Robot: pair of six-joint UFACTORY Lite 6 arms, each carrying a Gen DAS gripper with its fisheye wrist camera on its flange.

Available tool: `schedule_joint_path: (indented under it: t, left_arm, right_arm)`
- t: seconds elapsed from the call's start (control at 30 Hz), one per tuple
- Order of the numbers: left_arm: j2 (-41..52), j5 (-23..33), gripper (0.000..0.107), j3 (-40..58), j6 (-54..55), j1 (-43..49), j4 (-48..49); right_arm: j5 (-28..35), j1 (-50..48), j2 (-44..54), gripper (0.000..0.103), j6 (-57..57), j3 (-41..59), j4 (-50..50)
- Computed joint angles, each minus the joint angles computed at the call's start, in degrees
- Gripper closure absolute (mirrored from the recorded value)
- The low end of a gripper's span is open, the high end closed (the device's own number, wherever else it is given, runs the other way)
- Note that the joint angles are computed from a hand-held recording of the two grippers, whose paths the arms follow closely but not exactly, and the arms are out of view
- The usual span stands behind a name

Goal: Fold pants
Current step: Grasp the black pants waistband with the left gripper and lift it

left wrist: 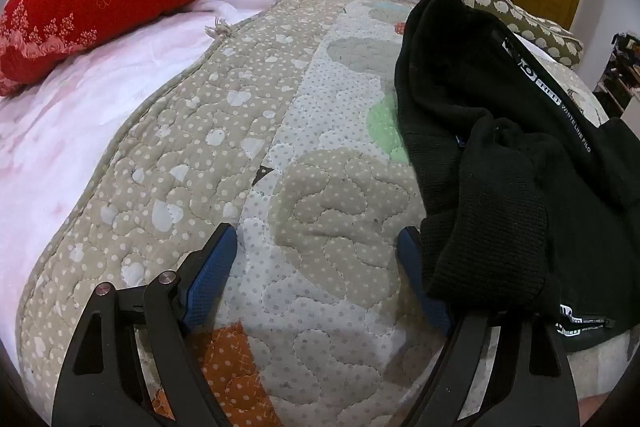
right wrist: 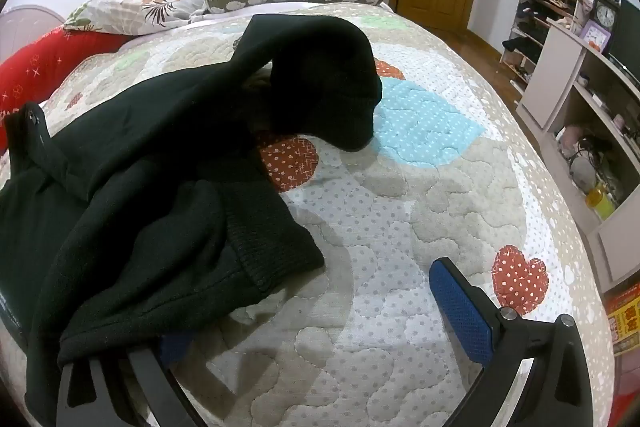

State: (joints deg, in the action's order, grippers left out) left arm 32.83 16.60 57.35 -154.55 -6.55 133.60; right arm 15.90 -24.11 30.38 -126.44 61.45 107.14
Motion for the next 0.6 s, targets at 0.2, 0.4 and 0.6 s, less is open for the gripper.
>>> schedule_joint_path:
  t: [0.2,0.4,0.6]
  left_arm:
    - [0.0,0.2,0.024,-0.1,-1.4,0.1,1.4]
    - [-0.6,-1.0,0.024,0.1,5.8,-0.4,-6.3]
    - [-11.9,-9.3,0.024,-7.4,-5.4,2.1,3.2]
  right_arm:
    - [0.1,0.0,0.1,0.0,0.3,0.1,-0.3]
    - [0.1,0.0,0.0,0.0,-0.2,-0.1,0.3]
    - [0.0,0.1,0.0,0.0,0.1,0.0,0.0]
